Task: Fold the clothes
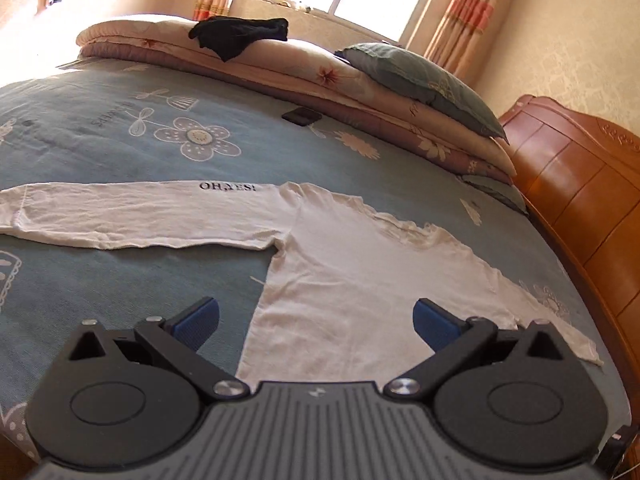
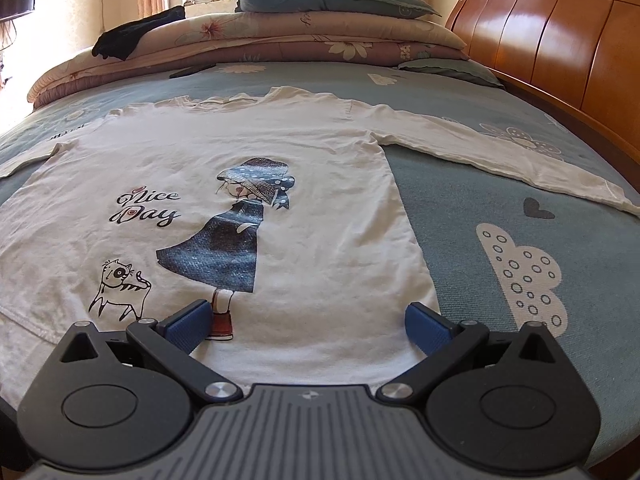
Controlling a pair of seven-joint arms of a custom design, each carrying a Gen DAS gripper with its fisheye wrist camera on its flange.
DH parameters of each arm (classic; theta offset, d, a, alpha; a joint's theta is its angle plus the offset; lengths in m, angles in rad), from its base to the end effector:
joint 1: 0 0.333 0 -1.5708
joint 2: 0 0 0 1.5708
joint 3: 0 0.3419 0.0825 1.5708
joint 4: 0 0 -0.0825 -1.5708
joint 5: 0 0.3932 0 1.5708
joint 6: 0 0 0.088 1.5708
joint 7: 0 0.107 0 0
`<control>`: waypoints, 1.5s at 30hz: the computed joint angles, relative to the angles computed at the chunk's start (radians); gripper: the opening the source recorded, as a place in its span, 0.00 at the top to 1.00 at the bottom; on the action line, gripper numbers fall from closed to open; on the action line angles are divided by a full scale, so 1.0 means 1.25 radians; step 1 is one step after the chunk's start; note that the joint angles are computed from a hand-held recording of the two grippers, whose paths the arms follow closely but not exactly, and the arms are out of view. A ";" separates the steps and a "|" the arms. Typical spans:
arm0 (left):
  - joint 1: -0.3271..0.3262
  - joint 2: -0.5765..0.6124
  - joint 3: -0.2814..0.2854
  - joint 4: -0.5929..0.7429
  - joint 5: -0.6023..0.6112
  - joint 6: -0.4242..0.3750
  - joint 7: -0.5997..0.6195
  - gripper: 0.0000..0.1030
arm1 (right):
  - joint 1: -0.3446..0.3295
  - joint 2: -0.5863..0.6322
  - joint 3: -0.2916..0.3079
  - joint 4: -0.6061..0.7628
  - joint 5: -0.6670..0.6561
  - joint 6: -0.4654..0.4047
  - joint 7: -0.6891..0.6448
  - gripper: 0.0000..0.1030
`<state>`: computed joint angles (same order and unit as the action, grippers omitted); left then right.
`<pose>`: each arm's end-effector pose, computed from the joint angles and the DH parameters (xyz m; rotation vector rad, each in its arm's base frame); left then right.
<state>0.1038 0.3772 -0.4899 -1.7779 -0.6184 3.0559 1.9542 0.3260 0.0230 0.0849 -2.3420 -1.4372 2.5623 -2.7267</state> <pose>0.6819 -0.1767 0.4813 -1.7604 1.8659 -1.3147 0.4733 0.2224 0.3535 -1.4035 2.0607 -0.9544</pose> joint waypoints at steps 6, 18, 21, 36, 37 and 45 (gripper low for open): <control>0.162 0.091 -0.056 0.085 -0.196 0.000 -0.116 0.37 | -0.002 -0.006 -0.002 0.014 0.091 0.018 -0.089 0.00; 0.288 0.388 -0.224 0.281 -0.336 0.178 -0.129 0.37 | 0.036 0.027 0.027 0.122 -0.102 0.070 -0.148 0.00; 0.186 0.396 -0.078 0.343 -0.283 0.109 -0.247 0.37 | 0.044 0.059 0.018 0.154 -0.052 0.091 -0.199 0.00; 0.059 0.521 0.068 0.568 -0.056 0.044 -0.506 0.37 | 0.077 0.109 -0.022 0.196 0.098 0.081 -0.301 0.00; 0.052 0.526 0.080 0.579 -0.046 0.039 -0.528 0.37 | 0.078 0.110 -0.024 0.197 0.101 0.081 -0.304 0.00; 0.018 0.565 0.145 0.650 0.045 0.037 -0.661 0.37 | 0.084 0.114 -0.029 0.200 0.116 0.083 -0.323 0.00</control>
